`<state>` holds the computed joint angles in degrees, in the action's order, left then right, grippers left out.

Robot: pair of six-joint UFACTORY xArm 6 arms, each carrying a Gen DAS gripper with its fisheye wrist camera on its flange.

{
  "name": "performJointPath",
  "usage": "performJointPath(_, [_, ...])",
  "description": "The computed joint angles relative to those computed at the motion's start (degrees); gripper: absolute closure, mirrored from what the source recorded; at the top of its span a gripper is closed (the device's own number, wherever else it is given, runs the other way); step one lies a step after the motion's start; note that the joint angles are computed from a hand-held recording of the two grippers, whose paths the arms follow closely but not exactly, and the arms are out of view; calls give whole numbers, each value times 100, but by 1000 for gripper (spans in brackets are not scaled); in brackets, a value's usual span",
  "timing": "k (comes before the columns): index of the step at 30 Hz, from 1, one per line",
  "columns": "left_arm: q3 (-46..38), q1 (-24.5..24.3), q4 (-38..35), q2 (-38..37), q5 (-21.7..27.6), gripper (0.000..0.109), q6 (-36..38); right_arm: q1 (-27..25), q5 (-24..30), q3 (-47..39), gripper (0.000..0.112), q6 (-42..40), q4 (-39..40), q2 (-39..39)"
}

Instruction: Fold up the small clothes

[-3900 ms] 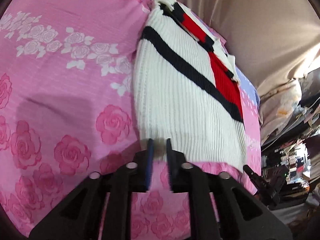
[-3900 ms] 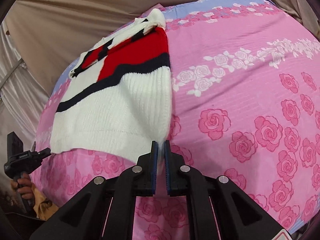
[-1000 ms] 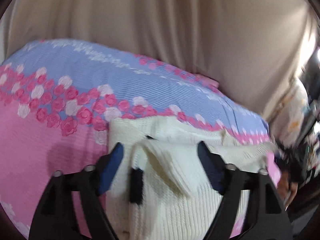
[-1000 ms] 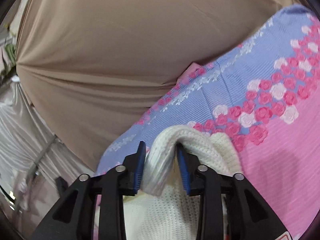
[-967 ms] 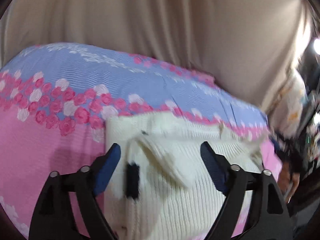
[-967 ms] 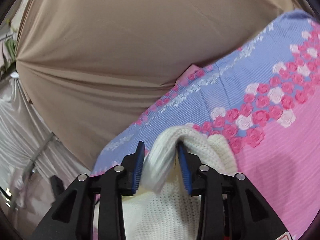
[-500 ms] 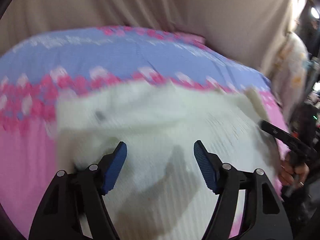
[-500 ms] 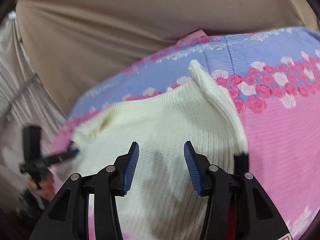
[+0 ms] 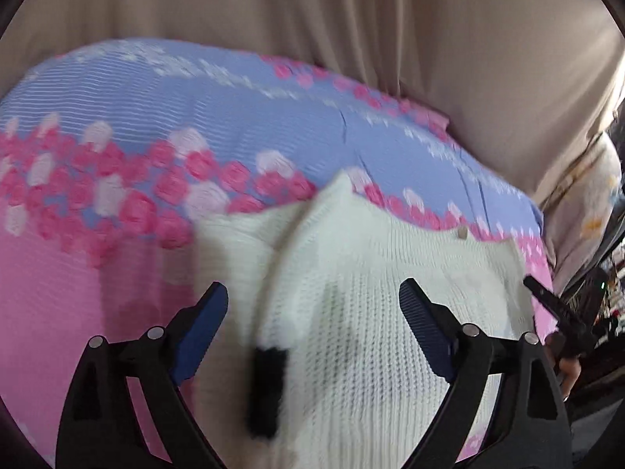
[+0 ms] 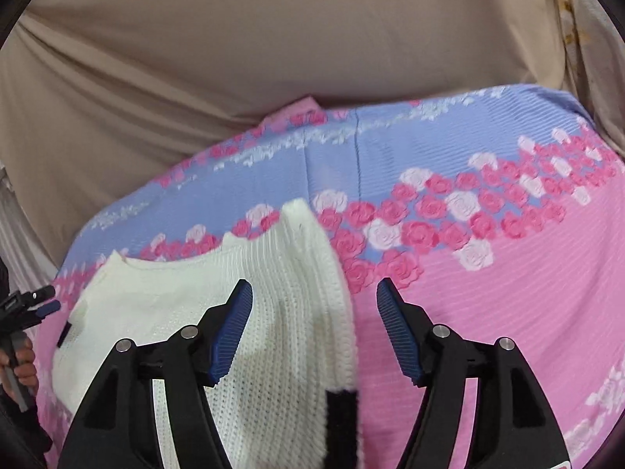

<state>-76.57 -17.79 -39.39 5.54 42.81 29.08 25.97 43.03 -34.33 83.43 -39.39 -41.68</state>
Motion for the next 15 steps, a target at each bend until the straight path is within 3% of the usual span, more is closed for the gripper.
performJointPath(1, [-142,-143,339,193,-116,28,-234,-127,-139,-141,47,-174,163,294])
performJointPath(3, [-476,-224,669,498,35,69,-423,-152,115,-493,50,-346,261,749])
performJointPath(4, [-750,-217,779,674,330,102,-613,-150,123,-498,55,-341,259,755])
performJointPath(5, [-802,-156,684,659,396,103,-677,-144,267,-665,81,-453,293,949])
performJointPath(6, [-669,-100,399,469,300,103,-556,-149,421,-821,97,-575,350,1107])
performJointPath(9, [326,128,-997,-876,-150,103,714,1,48,-616,100,-251,19,528])
performJointPath(11, [883,546,-2107,-1890,293,103,1553,547,-219,-399,105,469,-982,-294])
performJointPath(13, [1424,847,-2630,-2832,462,103,2014,1561,296,-420,105,1213,-2181,-946])
performJointPath(15, [1749,830,-2672,-3319,169,103,2183,2760,1021,-443,105,1779,-3380,-1434])
